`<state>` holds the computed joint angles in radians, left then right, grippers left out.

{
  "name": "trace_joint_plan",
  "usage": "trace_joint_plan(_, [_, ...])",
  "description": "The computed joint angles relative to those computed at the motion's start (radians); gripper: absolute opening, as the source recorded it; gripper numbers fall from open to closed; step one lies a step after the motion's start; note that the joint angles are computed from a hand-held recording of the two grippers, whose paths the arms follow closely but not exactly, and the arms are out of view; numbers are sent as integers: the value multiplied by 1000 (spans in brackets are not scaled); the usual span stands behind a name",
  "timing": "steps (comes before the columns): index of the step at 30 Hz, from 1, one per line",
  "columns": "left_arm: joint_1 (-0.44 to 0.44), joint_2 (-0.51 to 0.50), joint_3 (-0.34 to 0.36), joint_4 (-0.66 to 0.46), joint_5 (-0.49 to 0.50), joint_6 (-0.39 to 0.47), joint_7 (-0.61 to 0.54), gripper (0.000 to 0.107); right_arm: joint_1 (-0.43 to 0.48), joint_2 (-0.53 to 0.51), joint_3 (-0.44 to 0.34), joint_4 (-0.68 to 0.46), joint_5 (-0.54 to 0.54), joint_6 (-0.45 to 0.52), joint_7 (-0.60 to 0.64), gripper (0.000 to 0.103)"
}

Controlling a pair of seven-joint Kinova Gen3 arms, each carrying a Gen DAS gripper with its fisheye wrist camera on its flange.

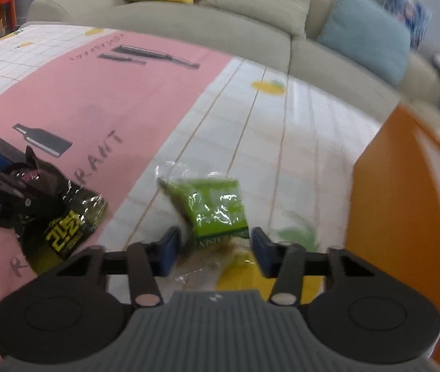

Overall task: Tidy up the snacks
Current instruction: 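Grasp the dark wrapped candy with left tool while right tool grasps the green candy, then carry both candies over the orange box and open both tools to drop them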

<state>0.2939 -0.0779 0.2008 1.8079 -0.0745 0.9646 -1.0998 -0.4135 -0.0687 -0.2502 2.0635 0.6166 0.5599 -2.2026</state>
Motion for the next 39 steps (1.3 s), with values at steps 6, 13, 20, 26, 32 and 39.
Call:
trace_joint_plan(6, [-6,-35,-5,47,11,-57,-5,40,-3,-10,-1,0,-22,6,-29,40])
trace_joint_plan(13, [-19,-84,6,82,15,-94,-10,40,1,-23,13,-26,-151,42,26,38])
trace_joint_plan(20, [-32,-138,34,61,-2,-64,10,40,21,-72,28,-56,-332,74,137,37])
trace_joint_plan(26, [-37,-171,50,-4,13,-49,10,40,39,-163,57,-70,-485,98,239,37])
trace_joint_plan(32, [-2,-150,80,-94,35,-77,-40,40,83,-269,120,-92,-616,163,345,37])
trace_joint_plan(39, [77,-20,113,-261,21,-106,-132,40,160,-351,243,-154,-689,305,501,37])
